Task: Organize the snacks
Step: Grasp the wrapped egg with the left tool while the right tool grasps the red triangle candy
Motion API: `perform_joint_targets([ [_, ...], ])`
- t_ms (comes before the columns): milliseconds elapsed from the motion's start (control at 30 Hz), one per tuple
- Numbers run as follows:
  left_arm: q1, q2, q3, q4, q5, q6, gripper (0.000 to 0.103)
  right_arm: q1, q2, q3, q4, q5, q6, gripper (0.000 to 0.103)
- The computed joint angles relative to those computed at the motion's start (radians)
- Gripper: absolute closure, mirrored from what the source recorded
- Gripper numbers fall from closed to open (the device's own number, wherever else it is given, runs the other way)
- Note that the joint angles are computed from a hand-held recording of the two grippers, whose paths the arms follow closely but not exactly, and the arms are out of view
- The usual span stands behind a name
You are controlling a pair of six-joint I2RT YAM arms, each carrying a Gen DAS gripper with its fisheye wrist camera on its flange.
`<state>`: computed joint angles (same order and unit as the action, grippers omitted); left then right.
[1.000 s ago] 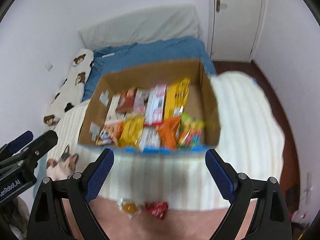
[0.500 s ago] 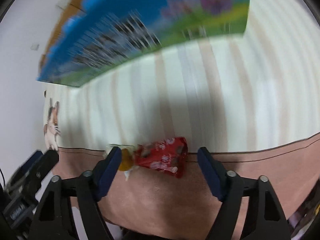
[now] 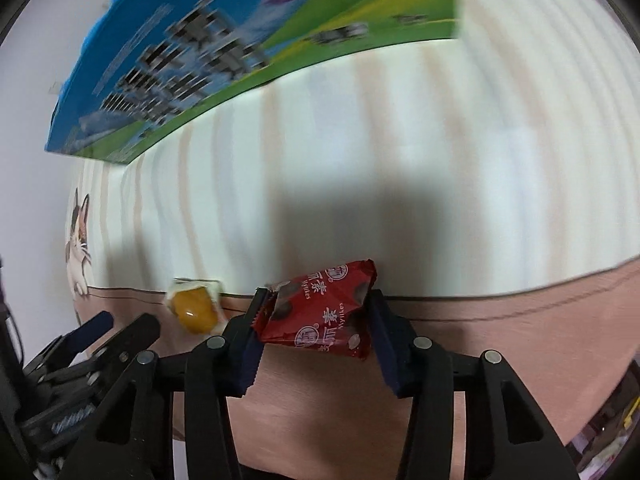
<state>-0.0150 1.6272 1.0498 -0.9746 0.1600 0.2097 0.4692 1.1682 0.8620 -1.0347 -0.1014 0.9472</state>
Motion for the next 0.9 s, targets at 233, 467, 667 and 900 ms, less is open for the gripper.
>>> perform_joint_targets([
  [233, -0.088, 0.129, -0.036, 0.096, 0.024, -0.083, 0.008, -0.08, -0.13, -0.04, -0.086, -0.008, -0.021, 0.052],
  [467, -0.097, 0.034, -0.134, 0.168, 0.032, -0.077, 0.043, -0.075, -0.111, -0.064, -0.04, -0.028, 0.013, 0.049],
  [667, -0.012, -0.012, -0.17, 0.152, 0.021, -0.006, 0.055, -0.085, -0.083, -0.074, -0.001, -0.045, 0.007, 0.046],
  [900, 0.134, -0.044, -0.241, 0.141, -0.013, 0.139, 0.055, 0.011, -0.055, -0.078, 0.047, -0.091, 0.037, 0.051],
])
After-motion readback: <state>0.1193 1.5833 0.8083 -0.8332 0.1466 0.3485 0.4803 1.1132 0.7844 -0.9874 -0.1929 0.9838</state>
